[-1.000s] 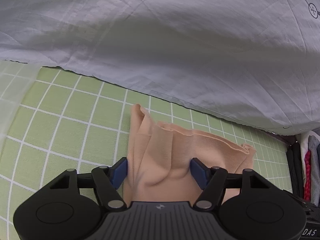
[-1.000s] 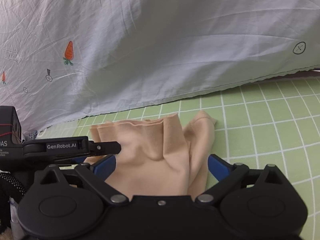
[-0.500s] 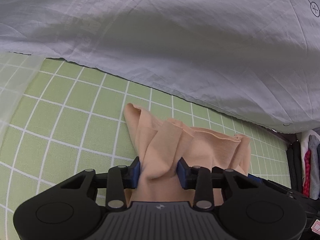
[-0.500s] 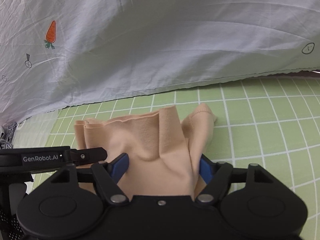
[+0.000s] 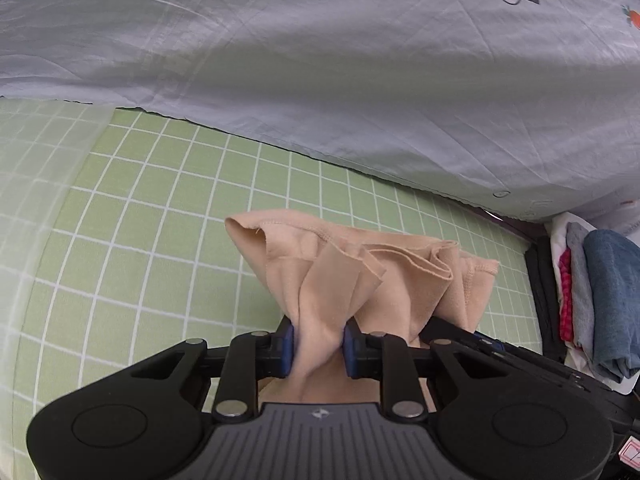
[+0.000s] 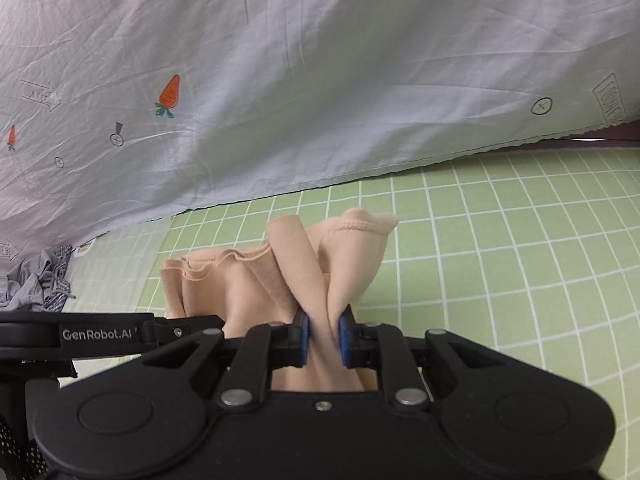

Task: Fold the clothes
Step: 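Lift the folded shirt with both grippers and carry it to the clothes stack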

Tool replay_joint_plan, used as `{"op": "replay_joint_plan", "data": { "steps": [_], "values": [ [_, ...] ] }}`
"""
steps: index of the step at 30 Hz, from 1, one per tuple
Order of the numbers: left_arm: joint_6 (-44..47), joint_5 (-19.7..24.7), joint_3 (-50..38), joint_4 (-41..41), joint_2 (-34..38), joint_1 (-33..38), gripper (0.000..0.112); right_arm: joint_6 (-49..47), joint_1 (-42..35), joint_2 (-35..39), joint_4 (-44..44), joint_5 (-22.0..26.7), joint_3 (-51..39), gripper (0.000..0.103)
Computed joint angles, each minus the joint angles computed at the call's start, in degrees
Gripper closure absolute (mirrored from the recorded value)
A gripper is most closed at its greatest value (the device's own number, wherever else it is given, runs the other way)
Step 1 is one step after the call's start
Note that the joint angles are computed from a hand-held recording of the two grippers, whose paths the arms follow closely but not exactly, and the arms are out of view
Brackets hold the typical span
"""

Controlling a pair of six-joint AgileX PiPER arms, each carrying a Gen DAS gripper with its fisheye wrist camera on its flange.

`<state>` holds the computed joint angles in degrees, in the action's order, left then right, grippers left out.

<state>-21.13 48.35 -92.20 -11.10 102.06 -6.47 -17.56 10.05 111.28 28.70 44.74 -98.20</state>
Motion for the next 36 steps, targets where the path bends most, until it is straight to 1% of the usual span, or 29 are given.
{"op": "replay_joint_plan", "data": {
  "steps": [3,5,7,10,13,17,20,24,29,33,36],
  "values": [
    [-3.7,-2.1,7.0,2.0,-7.0,-4.3,0.088,-5.0,-2.4,-11.0,3.7,-3.0,13.9,0.088],
    [-7.7,-3.1,11.0,4.4,-11.4,-7.9,0.088,-8.8,-5.0,-17.6,6.8,-3.7,21.4,0.088],
    [-12.7,-3.7,14.2,7.2,-15.1,-12.1,0.088,-11.5,-7.9,-23.1,8.7,-3.1,27.1,0.088],
    [-20.2,-3.7,17.0,11.4,-18.8,-19.0,0.088,-14.1,-12.7,-29.9,9.5,-0.7,32.8,0.088],
    [-25.3,-4.4,18.7,14.1,-20.7,-24.9,0.088,-16.0,-17.6,-36.4,9.4,0.9,37.5,0.088],
    [-26.6,-4.6,18.4,14.7,-21.0,-30.2,0.088,-18.5,-25.0,-44.4,10.5,2.9,42.5,0.088],
    [-24.9,-6.5,18.3,13.4,-20.6,-32.8,0.088,-21.0,-32.2,-49.5,12.0,5.9,44.7,0.088],
    [-23.1,-6.9,15.4,11.3,-18.5,-36.0,0.088,-22.2,-42.0,-52.4,12.5,11.5,43.0,0.089],
    [-24.5,-8.5,11.4,13.7,-15.5,-41.7,0.088,-29.9,-55.7,-53.9,18.0,17.4,41.9,0.089],
    [-27.5,-9.9,8.0,16.7,-12.1,-45.9,0.089,-37.3,-66.3,-52.3,23.3,22.0,40.5,0.089],
    [-30.2,-9.4,2.4,20.2,-7.6,-48.9,0.089,-42.2,-72.2,-48.6,26.9,24.3,38.3,0.089]
  ]
}}
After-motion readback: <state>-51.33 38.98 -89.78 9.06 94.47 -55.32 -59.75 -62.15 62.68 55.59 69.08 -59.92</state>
